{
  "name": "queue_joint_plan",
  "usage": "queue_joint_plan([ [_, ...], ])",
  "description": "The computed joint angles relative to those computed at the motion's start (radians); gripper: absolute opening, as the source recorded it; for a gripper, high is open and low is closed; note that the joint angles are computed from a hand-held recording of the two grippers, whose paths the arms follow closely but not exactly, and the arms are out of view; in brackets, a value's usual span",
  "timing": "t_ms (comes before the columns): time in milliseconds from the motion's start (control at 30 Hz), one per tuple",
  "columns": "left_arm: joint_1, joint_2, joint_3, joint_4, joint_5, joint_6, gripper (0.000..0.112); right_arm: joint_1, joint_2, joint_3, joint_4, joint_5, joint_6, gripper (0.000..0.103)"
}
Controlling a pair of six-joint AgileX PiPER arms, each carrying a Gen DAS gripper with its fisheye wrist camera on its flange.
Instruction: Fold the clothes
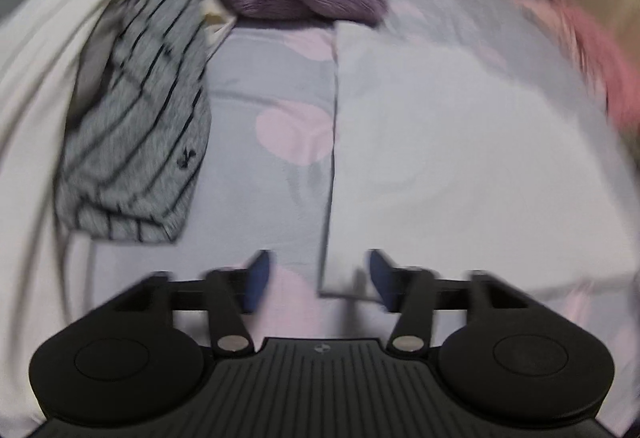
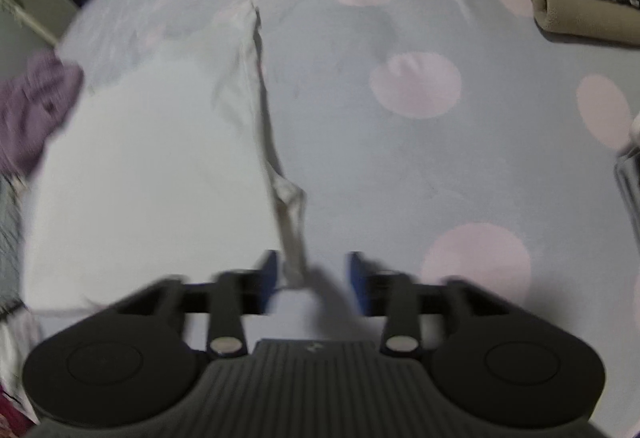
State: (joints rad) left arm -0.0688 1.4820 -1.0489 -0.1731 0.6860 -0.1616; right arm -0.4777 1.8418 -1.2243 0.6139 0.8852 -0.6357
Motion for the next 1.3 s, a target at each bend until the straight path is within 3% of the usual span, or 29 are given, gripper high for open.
queue_joint_plan([
  [100, 0.041, 0.037, -0.005, -0.115, 0.025, 0.044, 0.058, 0.0, 0.028, -0.018, 0.038, 0.052, -0.015, 0.061],
  [200, 0.041, 0.08, -0.013, -0.144, 0.044, 0.052, 0.057, 0.007, 0.069, -0.036, 0.024, 0.079, 0.009, 0.061],
  [333, 0.006, 0.107, -0.008, -0.119, 0.019, 0.0, 0.059, 0.012, 0.118, -0.048, 0.023, 0.077, 0.035, 0.054],
  [400, -0.005, 0.119, -0.015, -0.113, 0.009, -0.011, 0.058, 0.015, 0.141, -0.062, 0.042, 0.09, 0.036, 0.043],
  [467, -0.019, 0.129, -0.02, -0.09, -0.006, -0.039, 0.051, 0.03, 0.148, -0.06, 0.043, 0.075, 0.047, 0.036],
  [600, -0.011, 0.117, 0.002, -0.115, -0.046, -0.012, 0.011, 0.035, 0.147, -0.056, 0.07, 0.07, 0.024, 0.015],
  [733, 0.003, 0.103, -0.001, -0.16, -0.047, 0.006, 0.007, 0.025, 0.12, -0.053, 0.076, 0.082, 0.019, 0.011],
  [933, -0.009, 0.087, -0.111, -0.08, 0.103, -0.087, 0.007, 0.033, 0.061, -0.071, 0.042, 0.114, 0.073, 0.009],
  [1167, -0.033, 0.012, -0.235, -0.008, 0.31, -0.115, 0.006, 0.056, -0.035, -0.1, -0.092, 0.222, 0.145, 0.009],
  [1300, -0.019, -0.083, -0.23, -0.03, 0.439, -0.078, 0.006, 0.079, -0.122, -0.089, -0.191, 0.299, 0.125, 0.009],
])
